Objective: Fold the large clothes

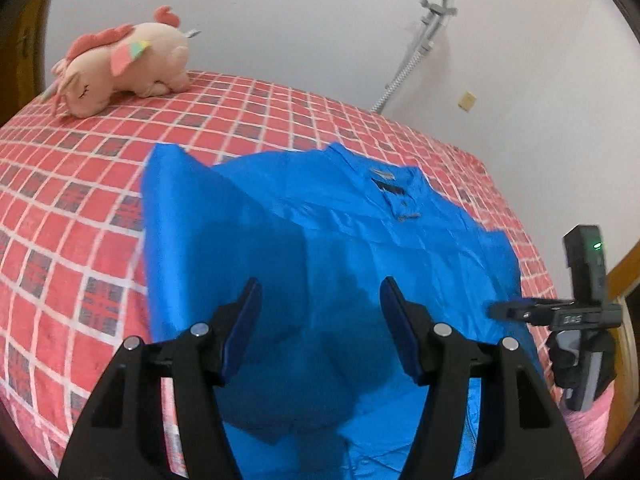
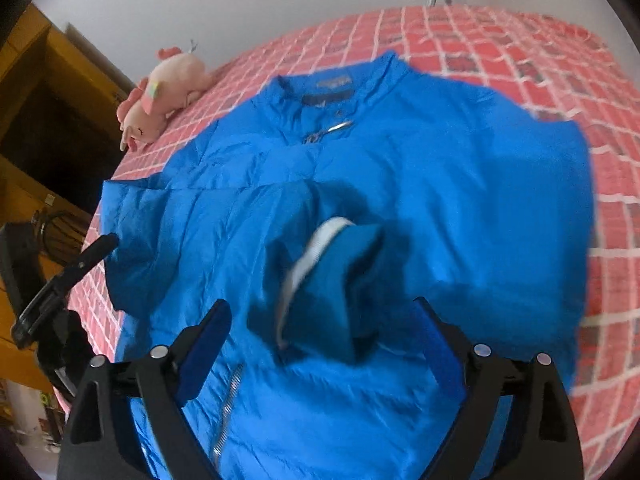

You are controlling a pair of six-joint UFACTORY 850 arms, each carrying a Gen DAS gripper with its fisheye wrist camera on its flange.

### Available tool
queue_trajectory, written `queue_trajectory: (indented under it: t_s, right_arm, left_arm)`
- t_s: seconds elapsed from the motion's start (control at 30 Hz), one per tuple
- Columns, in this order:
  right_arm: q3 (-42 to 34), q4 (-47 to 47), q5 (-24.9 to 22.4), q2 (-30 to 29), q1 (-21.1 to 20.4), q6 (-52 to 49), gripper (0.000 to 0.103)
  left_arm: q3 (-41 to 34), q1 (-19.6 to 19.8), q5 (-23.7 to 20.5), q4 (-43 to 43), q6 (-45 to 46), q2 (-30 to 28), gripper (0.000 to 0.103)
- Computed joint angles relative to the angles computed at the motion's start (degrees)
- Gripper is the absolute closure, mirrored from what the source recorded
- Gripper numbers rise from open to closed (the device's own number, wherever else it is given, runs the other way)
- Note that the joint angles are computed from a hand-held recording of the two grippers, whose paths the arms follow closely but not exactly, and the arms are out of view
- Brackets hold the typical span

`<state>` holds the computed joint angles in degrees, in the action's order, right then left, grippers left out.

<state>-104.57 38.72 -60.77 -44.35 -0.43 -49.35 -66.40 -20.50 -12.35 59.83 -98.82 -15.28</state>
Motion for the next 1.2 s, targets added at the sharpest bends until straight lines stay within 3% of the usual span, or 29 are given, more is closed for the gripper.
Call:
queue_trajectory:
  t_s: [0.07, 0.13, 0.17, 0.3, 0.47, 0.57, 0.7, 0.83, 0.9, 1.07, 1.2]
  right_arm:
    - [-0.49, -0.87, 0.37, -0.8, 0.95, 1.22, 0.013]
    - [-0.07, -1.55, 2.4, -0.86, 1.75, 1.44, 0.03]
    - [-0.16, -0.72, 2.33, -1.0, 1.8, 0.88, 0.053]
    - [-1.86, 3.06, -0.64, -1.75, 0.52, -1.81, 0.084]
    - [-1.52, 4.87, 4.73, 0.39, -1.92, -2.96, 0.085]
    - [-4.21, 5.63, 3.99, -0.81, -4.33, -1.62, 0.085]
    - [-7.3, 6.57, 2.73, -2.84, -6.47, -0.46, 0.085]
    - [-7.87, 5.77, 4.98, -4.0, -6.79, -0.12, 0.085]
    - [-8.82, 5.36, 5.28, -5.42, -6.51, 0.72, 0.085]
    - [-11.36, 4.87, 3.53, -8.79, -6.49, 2.61, 0.079]
    - [-9.59, 5.63, 4.17, -6.82, -7.14, 1.35, 0.07]
  left_arm:
    - [0.21, 0.09, -1.27, 0.72, -1.1, 0.46, 0.042]
    - [0.63, -0.04, -2.52, 2.77, -3.17, 1.04, 0.042]
    - [0.82, -0.07, -2.91, 3.89, -4.22, 1.29, 0.042]
    - [1.07, -0.58, -5.81, 7.8, -7.74, 1.88, 0.042]
    - [1.52, -0.07, -5.4, 9.48, -9.92, 2.33, 0.042]
    - [0.11, 0.01, -5.0, 5.46, -5.5, 1.07, 0.042]
    - [-5.17, -0.42, -7.27, -6.81, 9.34, -3.33, 0.042]
    - [-11.52, 0.55, -9.3, -23.43, 27.87, -9.17, 0.043]
    - [-13.46, 0.98, -10.59, -26.44, 31.07, -11.36, 0.043]
    - [-13.28, 0.62, -10.44, -19.9, 26.52, -12.62, 0.042]
    - [-11.75, 0.19, -9.54, -14.46, 20.7, -11.69, 0.041]
